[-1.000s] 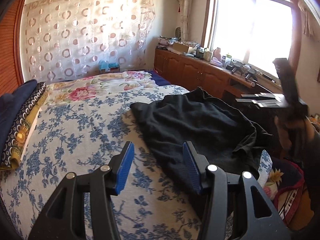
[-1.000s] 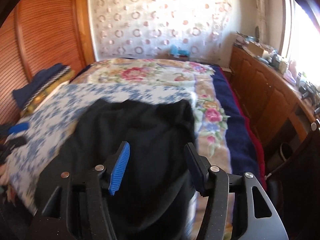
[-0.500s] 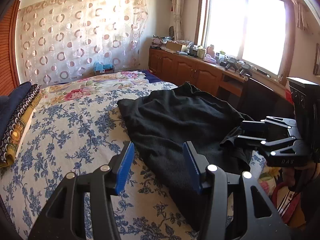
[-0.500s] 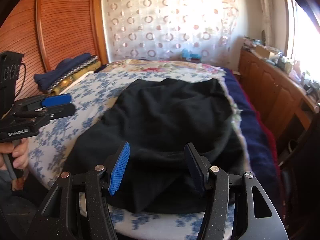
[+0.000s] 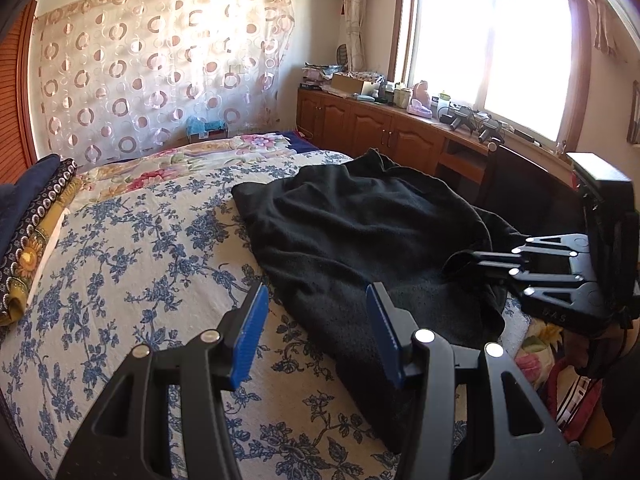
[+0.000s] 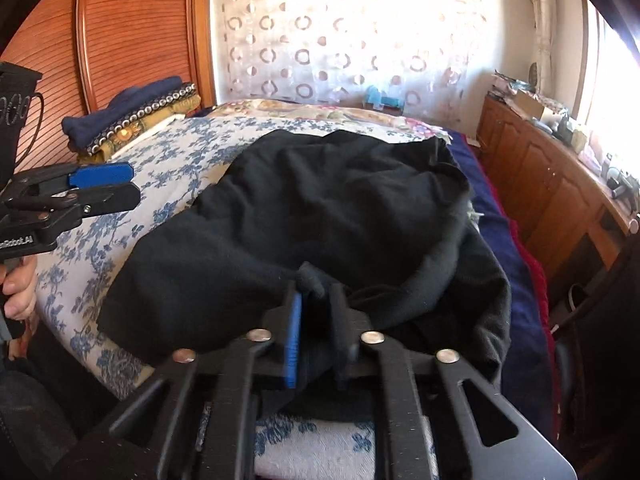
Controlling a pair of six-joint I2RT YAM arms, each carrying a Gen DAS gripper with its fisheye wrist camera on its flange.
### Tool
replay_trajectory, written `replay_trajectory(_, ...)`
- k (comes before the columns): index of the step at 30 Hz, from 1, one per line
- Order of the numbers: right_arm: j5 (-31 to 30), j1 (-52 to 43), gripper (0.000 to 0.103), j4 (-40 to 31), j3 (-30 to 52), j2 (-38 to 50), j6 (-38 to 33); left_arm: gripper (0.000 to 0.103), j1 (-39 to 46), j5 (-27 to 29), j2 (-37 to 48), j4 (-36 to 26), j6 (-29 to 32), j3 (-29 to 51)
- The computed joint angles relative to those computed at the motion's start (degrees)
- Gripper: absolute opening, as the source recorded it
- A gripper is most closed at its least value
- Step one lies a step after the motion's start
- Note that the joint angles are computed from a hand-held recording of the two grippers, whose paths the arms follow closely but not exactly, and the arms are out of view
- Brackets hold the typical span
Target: Fold small clothes
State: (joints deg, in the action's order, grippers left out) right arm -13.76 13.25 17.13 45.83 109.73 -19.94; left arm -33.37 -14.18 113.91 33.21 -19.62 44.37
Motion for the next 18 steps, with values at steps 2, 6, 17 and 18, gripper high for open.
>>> replay_trajectory(2,-2.4,-2.0,0.006,0.6,-1.6,-1.8,0.2,0.051,-0.2,0.1,0.3,-0.2,0.0,0.3)
replay_trajectory(6,-4.9,-6.3,0.005,1.1,-4.6,-5.8,0.1,0.051,-0.7,0.3,0.9,-0.4,0.0,0.7)
replay_trajectory(17,-4.4,-15.4,0.014,-0.2,-7.9,-9.1,-1.1,0.051,-1.9,1.2,2.8,-2.5,0.5,2.9)
replay_trajectory(18,-3.9,-15.6,0.026,0.4,-8.1,-9.3,-0.9,0.051,-2.0,1.3,3.1,-2.8,0.5,3.1)
